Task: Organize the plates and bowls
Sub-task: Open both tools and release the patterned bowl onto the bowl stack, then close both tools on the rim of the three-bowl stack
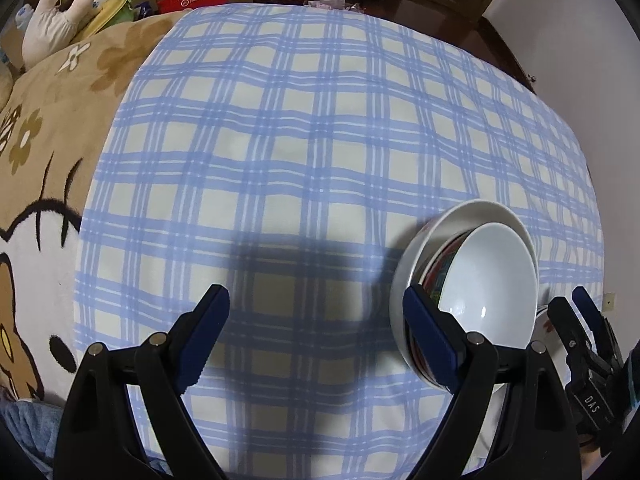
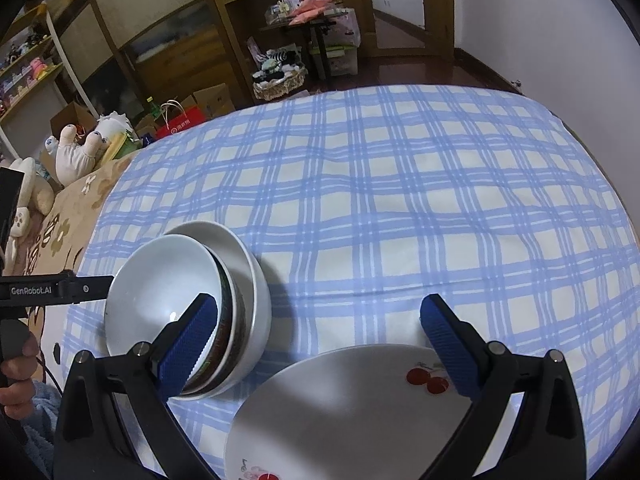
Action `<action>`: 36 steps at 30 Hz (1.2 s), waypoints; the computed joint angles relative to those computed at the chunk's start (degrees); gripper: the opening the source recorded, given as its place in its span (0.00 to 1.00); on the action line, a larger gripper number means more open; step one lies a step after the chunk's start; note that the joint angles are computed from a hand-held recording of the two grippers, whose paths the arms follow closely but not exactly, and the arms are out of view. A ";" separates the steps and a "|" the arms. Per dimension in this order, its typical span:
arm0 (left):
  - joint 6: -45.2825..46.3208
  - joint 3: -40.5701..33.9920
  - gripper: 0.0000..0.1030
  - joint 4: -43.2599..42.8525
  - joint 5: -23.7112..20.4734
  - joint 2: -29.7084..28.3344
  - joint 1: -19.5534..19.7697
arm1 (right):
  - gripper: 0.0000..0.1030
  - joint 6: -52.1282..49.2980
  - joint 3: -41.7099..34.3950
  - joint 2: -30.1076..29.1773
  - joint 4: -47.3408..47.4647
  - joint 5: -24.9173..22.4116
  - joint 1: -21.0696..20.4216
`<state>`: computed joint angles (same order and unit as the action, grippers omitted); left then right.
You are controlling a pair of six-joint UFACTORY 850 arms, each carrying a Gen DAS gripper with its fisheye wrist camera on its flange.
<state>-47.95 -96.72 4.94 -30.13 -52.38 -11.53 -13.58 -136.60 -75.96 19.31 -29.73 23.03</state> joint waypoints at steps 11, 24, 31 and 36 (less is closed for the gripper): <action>4.43 -0.30 0.85 -4.95 0.67 -0.48 0.44 | 1.00 4.05 -6.09 -3.67 -3.41 -5.42 -0.10; 2.04 -1.94 0.85 -1.09 -1.04 -1.63 0.04 | 1.00 5.28 -6.54 -4.24 -5.40 -5.08 0.19; 0.83 -2.87 0.85 1.92 -1.84 -2.39 -0.35 | 1.00 4.46 -6.81 -4.30 -4.96 -5.35 0.20; 0.40 -2.93 0.85 3.59 -2.43 -2.27 -0.56 | 1.00 4.82 -5.91 -3.75 -5.93 -4.58 0.41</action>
